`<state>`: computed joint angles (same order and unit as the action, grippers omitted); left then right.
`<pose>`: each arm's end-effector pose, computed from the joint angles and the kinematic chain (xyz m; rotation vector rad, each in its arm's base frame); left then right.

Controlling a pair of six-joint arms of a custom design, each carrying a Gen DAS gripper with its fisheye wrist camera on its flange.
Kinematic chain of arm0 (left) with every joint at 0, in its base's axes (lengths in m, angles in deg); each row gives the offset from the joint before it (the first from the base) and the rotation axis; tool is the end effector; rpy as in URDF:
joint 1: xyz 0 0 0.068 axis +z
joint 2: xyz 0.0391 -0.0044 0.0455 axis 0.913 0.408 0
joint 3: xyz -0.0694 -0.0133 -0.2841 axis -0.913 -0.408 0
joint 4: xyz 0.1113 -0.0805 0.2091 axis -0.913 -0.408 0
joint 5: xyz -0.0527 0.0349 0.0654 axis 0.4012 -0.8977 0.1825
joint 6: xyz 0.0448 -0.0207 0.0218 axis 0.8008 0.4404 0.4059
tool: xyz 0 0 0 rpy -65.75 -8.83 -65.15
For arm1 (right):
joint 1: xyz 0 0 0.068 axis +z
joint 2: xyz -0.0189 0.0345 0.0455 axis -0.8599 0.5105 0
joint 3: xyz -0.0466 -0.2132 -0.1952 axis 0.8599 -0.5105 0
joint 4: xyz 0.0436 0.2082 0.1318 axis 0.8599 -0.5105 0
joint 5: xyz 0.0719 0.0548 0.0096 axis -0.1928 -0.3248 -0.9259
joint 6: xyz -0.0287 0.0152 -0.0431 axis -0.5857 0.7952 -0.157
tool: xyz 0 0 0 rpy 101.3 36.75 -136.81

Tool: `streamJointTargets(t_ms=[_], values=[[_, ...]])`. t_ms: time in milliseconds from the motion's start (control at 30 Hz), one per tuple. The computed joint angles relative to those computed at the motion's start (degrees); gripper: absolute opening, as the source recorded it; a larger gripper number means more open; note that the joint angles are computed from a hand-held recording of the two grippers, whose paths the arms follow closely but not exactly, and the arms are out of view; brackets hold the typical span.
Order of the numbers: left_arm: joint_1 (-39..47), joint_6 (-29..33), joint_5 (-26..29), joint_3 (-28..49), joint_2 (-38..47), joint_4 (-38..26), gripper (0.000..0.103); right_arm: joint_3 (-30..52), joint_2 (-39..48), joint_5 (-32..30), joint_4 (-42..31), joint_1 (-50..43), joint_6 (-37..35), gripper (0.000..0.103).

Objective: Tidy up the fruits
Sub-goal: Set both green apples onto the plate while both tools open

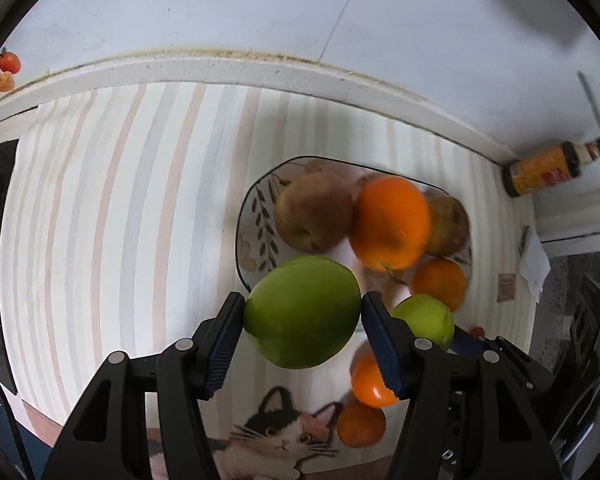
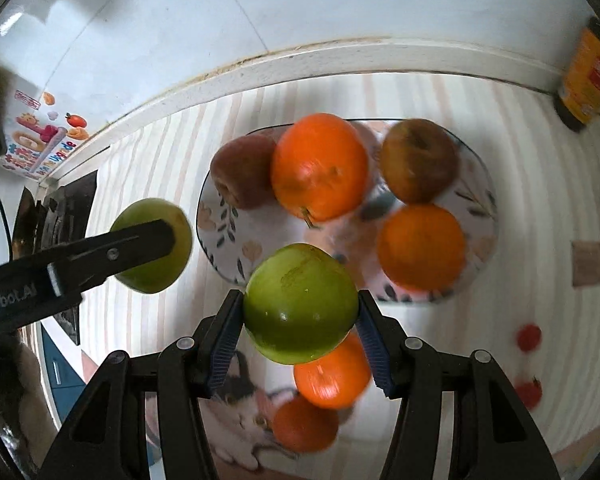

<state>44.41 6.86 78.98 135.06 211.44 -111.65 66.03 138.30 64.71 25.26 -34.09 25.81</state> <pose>0.3858 -0.1608 0.1725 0.8165 2.9936 -0.3686 0.2446 0.1157 0.1429 0.8069 2.7404 0.3623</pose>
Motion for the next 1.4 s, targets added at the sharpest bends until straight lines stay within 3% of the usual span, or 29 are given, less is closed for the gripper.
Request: streamJointTargets(t_ms=[233, 500, 667, 767, 833, 1000, 1200, 1400], values=[[-0.05, -1.21, -0.41, 6.53, 6.08, -3.64, 0.058, 2.46, 8.83, -4.17, 6.3, -3.43, -1.65, 0.059], [-0.01, -2.99, 0.26, 9.29, 9.91, -6.1, 0.058, 1.01, 13.72, -7.97, 14.92, -4.73, 1.47, 0.059], [-0.2, -3.79, -0.12, 9.19, 10.28, -6.27, 0.058, -0.12, 12.46, -8.33, 16.59, -5.17, 1.54, 0.081], [-0.21, -4.19, -0.76, 8.51, 9.78, -5.83, 0.058, 0.4, 11.2, -8.43, 14.1, -5.52, 1.05, 0.083], [-0.02, -3.93, -0.64, 8.74, 9.64, -5.71, 0.059, 0.69, 10.39, -8.08, 11.43, -5.59, 0.73, 0.09], [0.37, -3.48, -0.75, 8.2, 8.27, -4.98, 0.084, 1.58, 7.98, -4.56, 3.72, -4.98, 0.41, 0.093], [-0.07, -2.11, -3.75, 2.92, 3.52, -0.9, 0.086, 1.71, 3.06, 1.22, -4.2, -2.87, 1.13, 0.094], [-0.74, -0.87, -9.06, -11.6, -8.0, 10.0, 0.086, 3.41, -2.06, 8.36, -14.26, 0.94, 2.03, 0.094]])
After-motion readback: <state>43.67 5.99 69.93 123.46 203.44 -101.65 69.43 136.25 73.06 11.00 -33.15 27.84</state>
